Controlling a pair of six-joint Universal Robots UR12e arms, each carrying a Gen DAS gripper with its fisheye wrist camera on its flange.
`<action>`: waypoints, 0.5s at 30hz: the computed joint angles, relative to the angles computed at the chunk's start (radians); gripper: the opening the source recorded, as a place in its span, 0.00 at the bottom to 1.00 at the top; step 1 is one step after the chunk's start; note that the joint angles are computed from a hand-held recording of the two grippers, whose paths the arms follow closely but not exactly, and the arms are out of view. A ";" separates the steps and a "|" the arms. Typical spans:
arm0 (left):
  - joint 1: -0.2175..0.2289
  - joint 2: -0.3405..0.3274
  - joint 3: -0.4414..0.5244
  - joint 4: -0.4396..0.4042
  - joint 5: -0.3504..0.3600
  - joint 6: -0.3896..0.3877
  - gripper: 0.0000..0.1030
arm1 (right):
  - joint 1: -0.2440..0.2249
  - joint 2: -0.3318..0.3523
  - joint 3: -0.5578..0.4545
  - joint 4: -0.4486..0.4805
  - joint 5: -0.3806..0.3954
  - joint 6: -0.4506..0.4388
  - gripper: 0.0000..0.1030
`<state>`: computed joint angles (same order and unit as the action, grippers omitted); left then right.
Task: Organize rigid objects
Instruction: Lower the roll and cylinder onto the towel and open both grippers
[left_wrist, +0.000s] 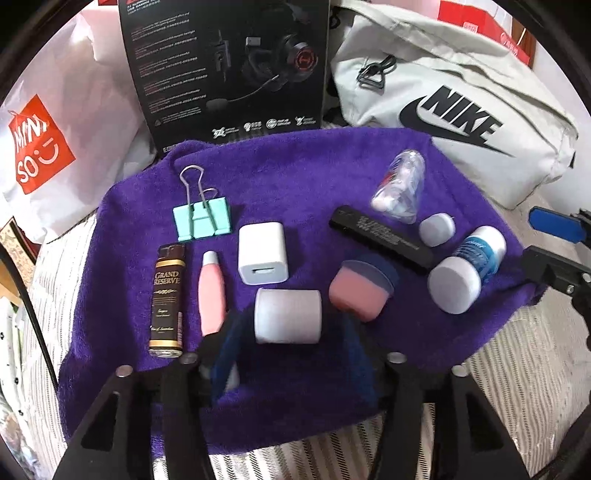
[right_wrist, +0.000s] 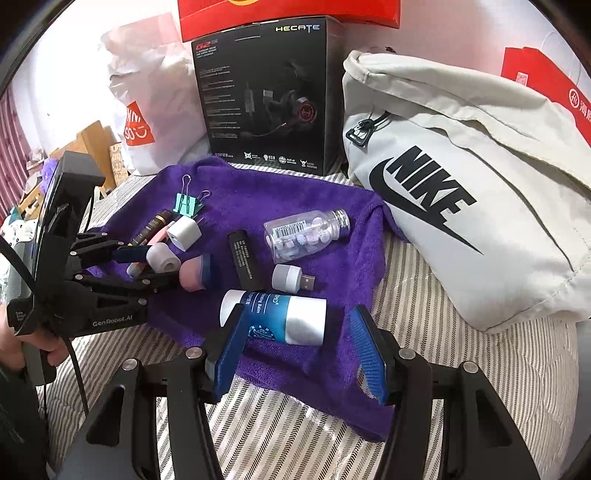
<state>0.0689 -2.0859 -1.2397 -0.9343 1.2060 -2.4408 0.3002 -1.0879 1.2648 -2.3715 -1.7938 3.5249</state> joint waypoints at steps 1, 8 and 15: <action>0.000 0.003 -0.004 0.008 -0.001 0.003 0.61 | 0.001 -0.001 0.000 -0.001 -0.005 -0.002 0.58; 0.000 0.027 -0.031 0.078 0.015 -0.011 0.73 | 0.010 0.000 -0.006 -0.004 -0.010 -0.023 0.59; 0.014 0.060 -0.070 0.180 0.044 -0.056 0.95 | 0.022 0.006 -0.020 0.007 -0.030 -0.045 0.59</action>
